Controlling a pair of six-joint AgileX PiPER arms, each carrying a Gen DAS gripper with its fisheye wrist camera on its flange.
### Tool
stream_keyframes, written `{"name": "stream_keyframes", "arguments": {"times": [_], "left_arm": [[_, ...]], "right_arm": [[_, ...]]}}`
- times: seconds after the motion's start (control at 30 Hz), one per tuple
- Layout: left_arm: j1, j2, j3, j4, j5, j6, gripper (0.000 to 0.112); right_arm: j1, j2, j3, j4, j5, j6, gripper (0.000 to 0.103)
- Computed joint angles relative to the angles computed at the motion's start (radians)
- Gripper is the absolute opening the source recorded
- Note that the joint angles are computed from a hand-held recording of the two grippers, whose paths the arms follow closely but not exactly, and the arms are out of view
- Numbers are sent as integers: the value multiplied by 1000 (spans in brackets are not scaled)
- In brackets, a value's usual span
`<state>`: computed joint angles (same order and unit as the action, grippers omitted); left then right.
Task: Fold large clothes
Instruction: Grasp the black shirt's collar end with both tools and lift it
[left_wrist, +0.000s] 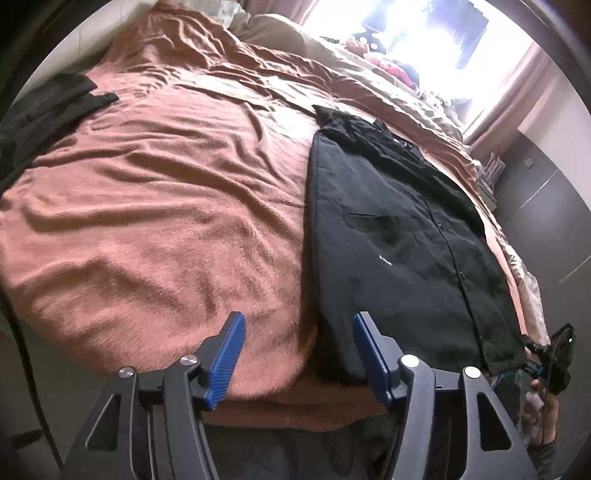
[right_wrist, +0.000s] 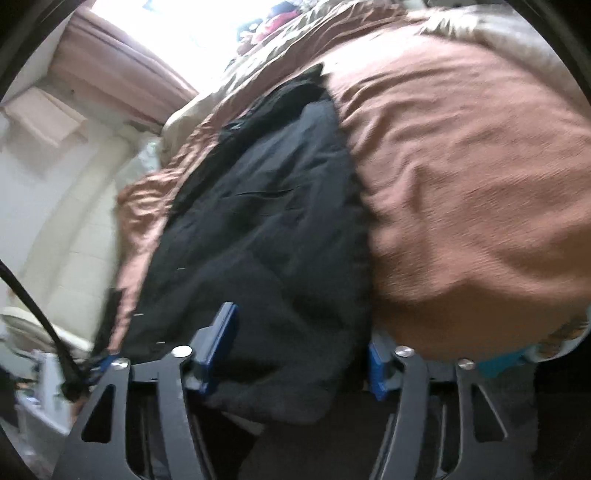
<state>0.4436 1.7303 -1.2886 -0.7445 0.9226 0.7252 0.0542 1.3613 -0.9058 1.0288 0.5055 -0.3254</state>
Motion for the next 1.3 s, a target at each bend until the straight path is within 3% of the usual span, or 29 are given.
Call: {"name": "stream_keyframes", "arguments": {"times": [0.1, 0.2, 0.33, 0.5, 0.63, 0.67, 0.7, 0.77, 0.83, 0.9, 0.97, 1.0, 1.17, 1.3], "left_arm": [[-16, 46, -44, -7, 16, -19, 58], [-39, 90, -79, -20, 34, -32, 58], [-62, 140, -107, -39, 69, -45, 56], [-46, 160, -92, -132, 140, 2, 56], [-43, 153, -78, -144, 138, 1, 54], [-39, 154, -74, -150, 130, -12, 48], [-37, 157, -67, -154, 116, -28, 44], [-23, 164, -47, -182, 102, -52, 35], [-9, 158, -32, -202, 104, -48, 33], [-13, 136, -15, -186, 93, -46, 31], [-16, 119, -7, -166, 78, -53, 16], [-9, 112, -4, -168, 83, -57, 14], [18, 58, 11, -198, 98, -58, 6], [63, -18, 29, -223, 151, -40, 5]], "right_arm": [[-38, -8, 36, 144, 34, -147, 58], [-136, -26, 121, 407, 151, -404, 58], [-200, -25, 185, 538, 243, -546, 58], [-197, 41, 205, 599, 251, -606, 58], [-197, 65, 203, 687, 251, -653, 56], [-193, 72, 202, 700, 243, -654, 52], [-182, 71, 204, 696, 222, -627, 42], [-164, 85, 197, 692, 189, -563, 33], [-157, 77, 198, 694, 181, -542, 33], [-139, 46, 186, 615, 149, -453, 23], [-99, 18, 152, 466, 86, -298, 11], [-68, 7, 129, 415, 52, -235, 6], [12, -83, 79, 215, -38, -6, 1], [61, -169, 51, 16, -60, 204, 0]]}}
